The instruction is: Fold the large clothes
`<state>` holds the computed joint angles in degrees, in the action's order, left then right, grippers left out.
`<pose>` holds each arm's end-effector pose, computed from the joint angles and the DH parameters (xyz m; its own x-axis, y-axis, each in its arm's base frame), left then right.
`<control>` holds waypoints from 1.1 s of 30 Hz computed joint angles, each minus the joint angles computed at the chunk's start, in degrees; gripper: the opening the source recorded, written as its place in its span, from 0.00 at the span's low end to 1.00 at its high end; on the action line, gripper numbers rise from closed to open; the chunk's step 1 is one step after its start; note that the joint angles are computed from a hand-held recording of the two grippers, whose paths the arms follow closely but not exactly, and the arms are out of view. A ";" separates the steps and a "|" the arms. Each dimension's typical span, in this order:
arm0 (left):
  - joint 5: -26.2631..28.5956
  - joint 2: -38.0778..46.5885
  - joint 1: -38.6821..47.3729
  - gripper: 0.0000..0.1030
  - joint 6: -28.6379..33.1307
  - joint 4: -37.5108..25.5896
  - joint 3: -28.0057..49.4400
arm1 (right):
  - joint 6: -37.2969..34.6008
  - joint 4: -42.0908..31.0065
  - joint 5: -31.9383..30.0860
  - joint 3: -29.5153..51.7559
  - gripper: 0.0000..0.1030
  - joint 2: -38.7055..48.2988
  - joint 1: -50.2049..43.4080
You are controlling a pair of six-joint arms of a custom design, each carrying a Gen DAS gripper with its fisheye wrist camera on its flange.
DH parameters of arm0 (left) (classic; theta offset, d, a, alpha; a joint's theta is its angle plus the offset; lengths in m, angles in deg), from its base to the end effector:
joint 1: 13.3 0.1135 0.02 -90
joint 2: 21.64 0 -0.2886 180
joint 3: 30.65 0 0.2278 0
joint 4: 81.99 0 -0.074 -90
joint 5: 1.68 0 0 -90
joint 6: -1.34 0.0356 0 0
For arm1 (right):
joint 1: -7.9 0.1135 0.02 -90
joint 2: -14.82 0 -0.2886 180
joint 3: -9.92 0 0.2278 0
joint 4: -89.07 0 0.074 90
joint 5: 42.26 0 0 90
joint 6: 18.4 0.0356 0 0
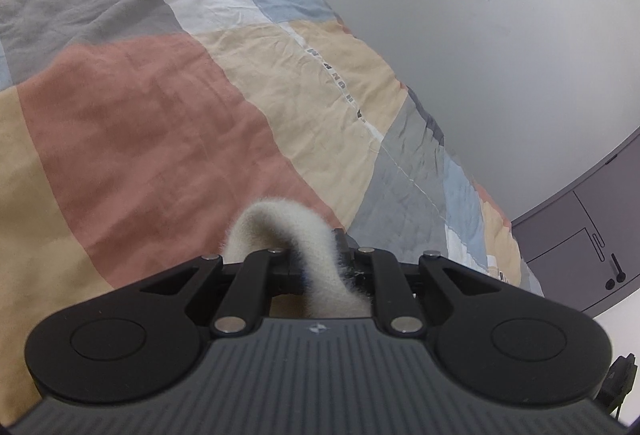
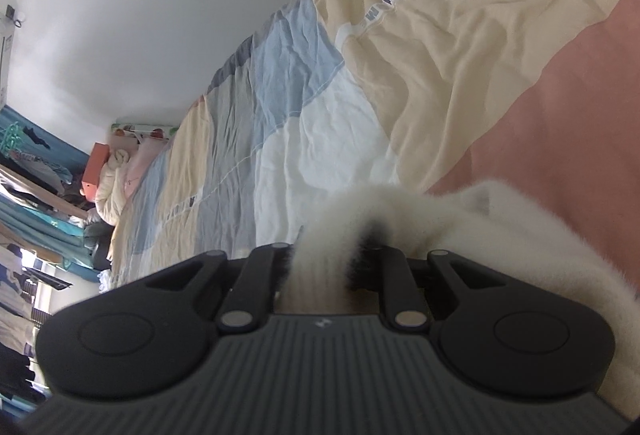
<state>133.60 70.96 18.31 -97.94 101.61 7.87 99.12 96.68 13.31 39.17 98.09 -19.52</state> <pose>0.2089 0.0989 0.1409 -0.6510 -0.5339 -0.5396 -0.0899 0.7601 -0.6436 0.1791 -0.0702 0.1409 -0.5546 0.7171 -0.4223 0.3270 0.6544 0.6818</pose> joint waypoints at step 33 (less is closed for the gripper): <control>-19.08 -24.56 -15.10 0.67 14.14 -15.93 -6.85 | -14.11 -19.74 17.87 1.37 0.66 -15.71 18.53</control>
